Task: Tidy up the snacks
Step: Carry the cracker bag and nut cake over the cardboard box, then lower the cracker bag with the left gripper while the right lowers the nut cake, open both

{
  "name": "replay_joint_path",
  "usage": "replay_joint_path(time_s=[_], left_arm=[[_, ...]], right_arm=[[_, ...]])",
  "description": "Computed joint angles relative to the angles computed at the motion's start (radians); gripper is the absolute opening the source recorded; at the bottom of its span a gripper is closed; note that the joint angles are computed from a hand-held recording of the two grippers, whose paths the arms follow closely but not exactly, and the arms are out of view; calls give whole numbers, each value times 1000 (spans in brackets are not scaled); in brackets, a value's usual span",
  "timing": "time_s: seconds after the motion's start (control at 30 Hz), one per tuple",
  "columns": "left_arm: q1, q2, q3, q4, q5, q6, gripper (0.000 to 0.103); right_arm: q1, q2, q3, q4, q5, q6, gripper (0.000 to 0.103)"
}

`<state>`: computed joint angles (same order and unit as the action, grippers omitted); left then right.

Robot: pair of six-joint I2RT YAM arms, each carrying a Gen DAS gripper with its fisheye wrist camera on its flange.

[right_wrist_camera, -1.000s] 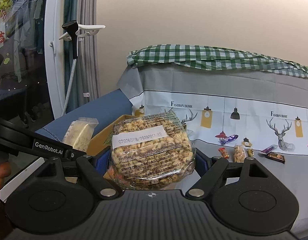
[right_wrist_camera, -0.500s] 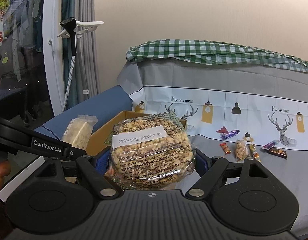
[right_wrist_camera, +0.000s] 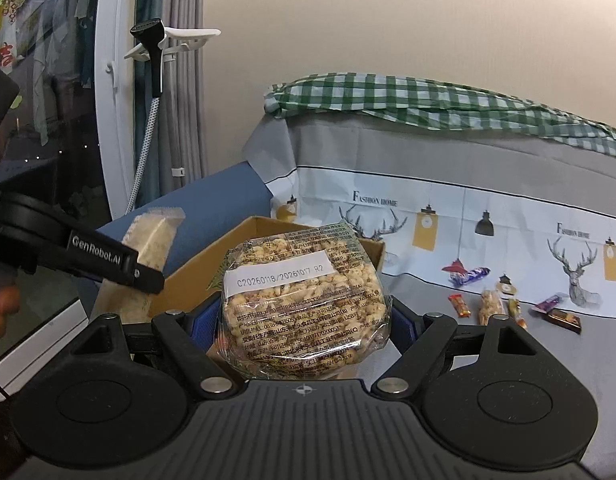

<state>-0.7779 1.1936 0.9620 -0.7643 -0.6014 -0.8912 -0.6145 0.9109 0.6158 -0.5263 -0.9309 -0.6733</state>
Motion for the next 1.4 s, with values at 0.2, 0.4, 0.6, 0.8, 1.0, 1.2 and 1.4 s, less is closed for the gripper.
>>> replay_joint_path(time_s=[0.2,0.4,0.6,0.8,1.0,1.2,1.4], left_arm=[[119,8,-6,74,60,96,40],[221,73,4,144,130,170,40],[310,153,22,198,187,232,40],[406,264,59,244,280,300,40],[466,408,141,269,362,357,40],[494,543,221,300,361,398,40],[520,662,305,302,365,424,40]], right_arm=[[138,36,-13,123,106,119,83],[284,119,-12,258,229,228,83],[400,242,5,382,331,312,83],[469,399,58,444,398,359,83],[519,561,126,514,455,388,83],[554,705,196,586,495,399,83],[576,812,253,612,512,406,83]])
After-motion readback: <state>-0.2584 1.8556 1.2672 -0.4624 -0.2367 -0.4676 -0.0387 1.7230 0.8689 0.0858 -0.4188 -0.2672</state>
